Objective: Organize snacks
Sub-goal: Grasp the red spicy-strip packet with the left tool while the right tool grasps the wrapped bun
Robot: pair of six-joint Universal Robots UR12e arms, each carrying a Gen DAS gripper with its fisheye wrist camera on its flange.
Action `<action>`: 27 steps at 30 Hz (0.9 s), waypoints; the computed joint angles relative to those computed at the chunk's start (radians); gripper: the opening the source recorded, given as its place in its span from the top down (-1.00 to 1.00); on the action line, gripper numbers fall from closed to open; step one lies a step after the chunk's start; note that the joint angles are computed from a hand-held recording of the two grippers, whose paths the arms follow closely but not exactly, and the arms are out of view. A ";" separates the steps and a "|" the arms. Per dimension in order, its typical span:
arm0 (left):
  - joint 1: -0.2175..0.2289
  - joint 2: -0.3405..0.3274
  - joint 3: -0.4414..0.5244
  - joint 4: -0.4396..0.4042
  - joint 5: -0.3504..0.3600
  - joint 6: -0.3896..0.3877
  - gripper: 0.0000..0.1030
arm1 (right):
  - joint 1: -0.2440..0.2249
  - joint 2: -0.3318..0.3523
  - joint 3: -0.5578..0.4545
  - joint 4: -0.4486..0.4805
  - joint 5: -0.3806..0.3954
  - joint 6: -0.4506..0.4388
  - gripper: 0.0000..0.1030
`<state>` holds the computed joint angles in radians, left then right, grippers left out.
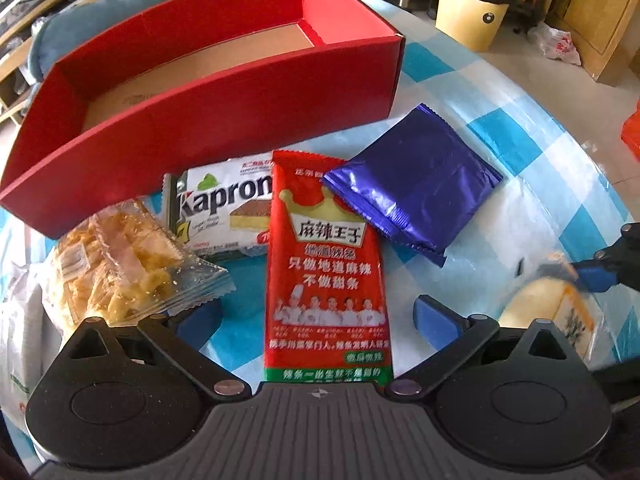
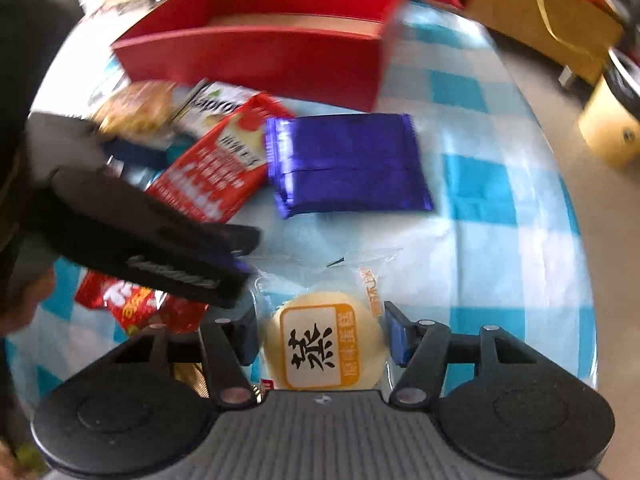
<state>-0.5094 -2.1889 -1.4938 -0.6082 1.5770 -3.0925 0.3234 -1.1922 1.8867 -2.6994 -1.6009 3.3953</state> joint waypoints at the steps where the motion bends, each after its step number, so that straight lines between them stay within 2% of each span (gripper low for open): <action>1: 0.005 0.005 -0.005 -0.006 -0.010 -0.005 -0.94 | -0.001 -0.003 0.006 -0.006 -0.001 0.017 -0.04; 7: 0.006 0.005 0.004 -0.028 -0.002 -0.053 -0.88 | -0.003 0.002 -0.002 0.000 -0.012 0.038 -0.04; 10: -0.006 -0.010 0.025 -0.031 0.029 -0.053 -0.96 | -0.003 0.000 -0.004 0.006 -0.013 0.056 -0.05; 13: -0.007 -0.021 0.050 -0.073 0.034 -0.055 -1.00 | -0.001 0.004 -0.003 -0.004 -0.014 0.080 -0.07; 16: 0.000 -0.019 0.048 -0.086 0.013 -0.071 -1.00 | -0.006 0.003 0.003 -0.015 0.010 0.096 -0.22; 21: 0.007 -0.016 0.054 -0.125 -0.008 -0.019 -1.00 | -0.053 0.003 0.022 -0.059 0.169 0.164 -0.91; 22: 0.008 -0.018 0.057 -0.130 -0.010 -0.011 -1.00 | -0.059 0.007 0.022 -0.063 0.197 0.158 -0.94; 25: 0.008 -0.016 0.065 -0.145 0.000 -0.031 -0.98 | -0.044 0.009 0.016 -0.058 0.158 0.131 -0.91; 27: -0.001 -0.018 0.060 -0.116 0.005 -0.026 -0.86 | -0.020 0.008 0.012 -0.043 0.076 0.098 -0.46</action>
<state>-0.5109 -2.2066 -1.4335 -0.7238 1.5823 -3.1183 0.3033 -1.1844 1.8986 -2.7419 -1.5246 3.4938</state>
